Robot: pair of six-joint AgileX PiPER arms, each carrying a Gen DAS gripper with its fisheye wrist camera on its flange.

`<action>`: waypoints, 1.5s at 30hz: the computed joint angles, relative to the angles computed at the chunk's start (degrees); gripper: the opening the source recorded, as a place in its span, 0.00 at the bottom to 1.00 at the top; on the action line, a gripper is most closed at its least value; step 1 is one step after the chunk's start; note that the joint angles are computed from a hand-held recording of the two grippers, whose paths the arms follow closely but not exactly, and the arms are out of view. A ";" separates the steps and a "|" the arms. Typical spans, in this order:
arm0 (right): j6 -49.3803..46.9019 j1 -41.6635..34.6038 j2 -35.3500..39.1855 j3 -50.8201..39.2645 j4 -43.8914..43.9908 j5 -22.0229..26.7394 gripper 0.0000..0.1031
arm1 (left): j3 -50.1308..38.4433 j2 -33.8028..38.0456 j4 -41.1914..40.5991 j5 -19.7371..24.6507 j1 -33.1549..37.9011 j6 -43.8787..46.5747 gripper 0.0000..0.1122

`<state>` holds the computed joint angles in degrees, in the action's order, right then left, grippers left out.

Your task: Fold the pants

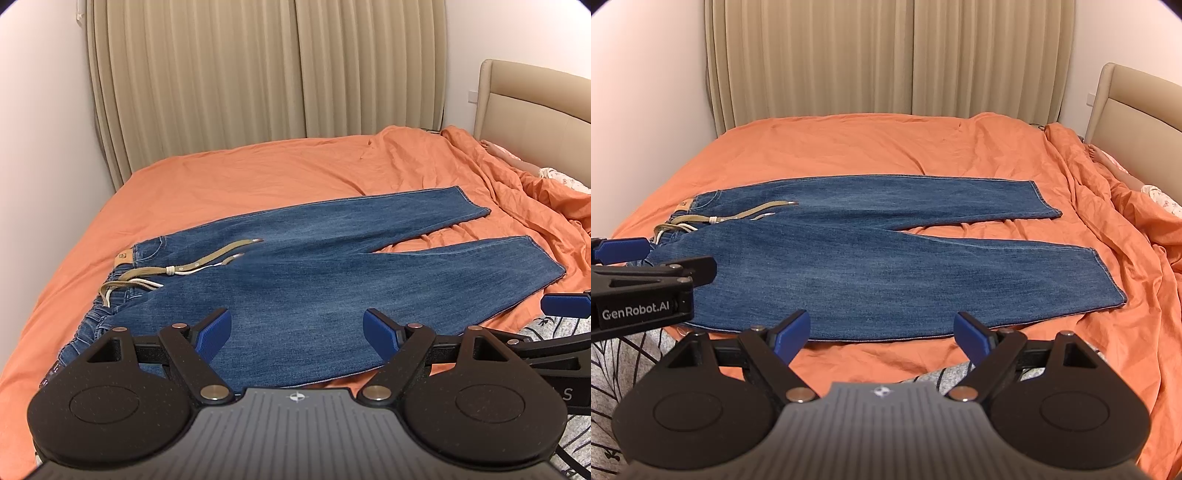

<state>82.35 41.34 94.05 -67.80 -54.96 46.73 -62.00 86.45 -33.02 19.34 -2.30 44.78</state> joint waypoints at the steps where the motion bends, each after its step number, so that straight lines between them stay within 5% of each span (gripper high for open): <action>1: 0.11 0.08 -0.07 0.09 -0.09 0.02 0.79 | 0.06 0.00 0.45 -0.24 -0.23 -0.46 0.84; 8: -1.93 -1.35 -0.71 0.49 1.47 -1.58 0.79 | -0.42 0.13 -1.63 1.67 1.77 3.26 0.84; 13: -2.75 -8.20 -5.56 7.59 1.73 -13.59 0.79 | -6.90 4.69 -1.11 7.59 6.84 8.70 0.71; 15: -5.55 -11.03 -6.43 9.52 0.91 -17.00 0.79 | -11.68 8.00 -0.55 12.41 9.29 10.92 0.68; 19: -23.70 -19.14 -6.87 10.00 13.91 -21.61 0.79 | -24.80 16.38 2.87 26.86 12.54 18.48 0.60; 21: -31.65 -22.64 -6.14 8.81 20.03 -20.66 0.79 | -33.31 21.86 7.01 35.57 12.72 20.94 0.58; 23: -32.63 -24.68 -5.54 8.50 18.52 -19.43 0.78 | -38.44 25.93 11.90 39.21 11.71 21.59 0.55; 27: -39.20 -30.01 -4.36 7.97 20.23 -19.58 0.70 | -42.14 30.87 22.12 39.34 7.56 21.34 0.55; 29: -46.29 -33.50 -3.74 7.01 25.71 -19.43 0.51 | -44.30 33.61 26.62 40.00 5.44 20.16 0.55; 34: -61.92 -41.36 -2.31 4.01 34.95 -17.22 0.27 | -42.20 36.96 36.35 35.84 0.28 14.09 0.55; 37: -73.65 -47.53 -1.47 0.77 43.00 -14.40 0.26 | -42.38 38.89 40.37 36.25 -1.77 10.38 0.55; 41: -88.63 -54.82 1.90 -3.89 48.46 -11.51 0.28 | -36.37 37.51 46.83 30.00 -4.09 7.05 0.52; 45: -99.40 -58.94 6.18 -3.88 48.31 -13.96 0.35 | -33.89 35.72 48.46 27.83 -4.21 4.97 0.21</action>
<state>-17.05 -17.60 100.22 -71.67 -6.65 32.76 -95.88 122.17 15.44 47.17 -6.51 49.75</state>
